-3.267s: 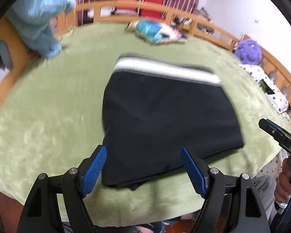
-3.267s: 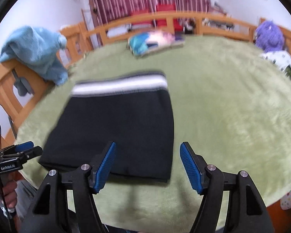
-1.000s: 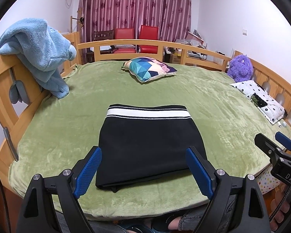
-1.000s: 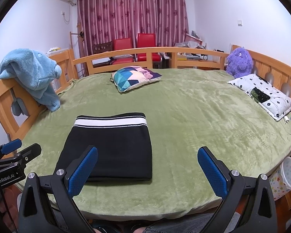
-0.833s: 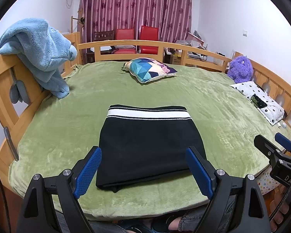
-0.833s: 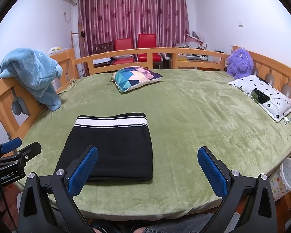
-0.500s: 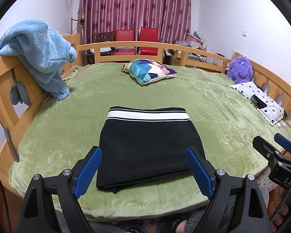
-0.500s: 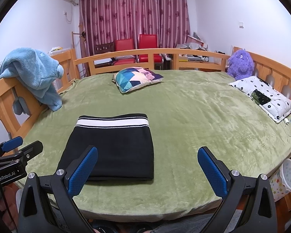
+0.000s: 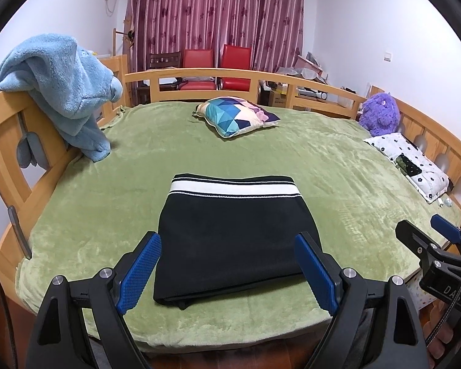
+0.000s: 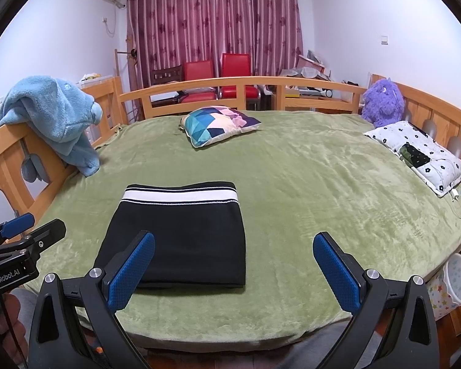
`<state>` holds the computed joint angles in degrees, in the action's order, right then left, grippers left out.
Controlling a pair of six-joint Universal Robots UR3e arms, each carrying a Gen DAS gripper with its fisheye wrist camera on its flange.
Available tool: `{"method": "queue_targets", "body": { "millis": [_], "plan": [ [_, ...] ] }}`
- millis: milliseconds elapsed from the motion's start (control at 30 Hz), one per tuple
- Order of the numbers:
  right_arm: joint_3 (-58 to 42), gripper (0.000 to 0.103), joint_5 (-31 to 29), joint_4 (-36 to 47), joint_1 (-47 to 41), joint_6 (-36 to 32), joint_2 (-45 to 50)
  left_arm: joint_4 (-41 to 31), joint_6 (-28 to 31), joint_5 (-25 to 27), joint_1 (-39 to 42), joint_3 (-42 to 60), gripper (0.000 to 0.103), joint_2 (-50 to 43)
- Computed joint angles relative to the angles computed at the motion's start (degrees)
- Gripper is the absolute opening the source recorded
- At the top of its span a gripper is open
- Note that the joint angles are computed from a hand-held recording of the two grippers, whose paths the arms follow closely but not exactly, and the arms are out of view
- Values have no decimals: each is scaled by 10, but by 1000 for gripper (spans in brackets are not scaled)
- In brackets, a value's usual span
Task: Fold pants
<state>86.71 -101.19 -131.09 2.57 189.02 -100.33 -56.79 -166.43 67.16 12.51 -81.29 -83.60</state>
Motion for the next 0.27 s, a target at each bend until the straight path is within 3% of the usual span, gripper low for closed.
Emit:
{"method": "queue_targets", "body": {
  "millis": [267],
  "plan": [
    [-2,101,2,-6,-1,-6,7,11,1,-6,8,-7,88,-5]
  ]
}}
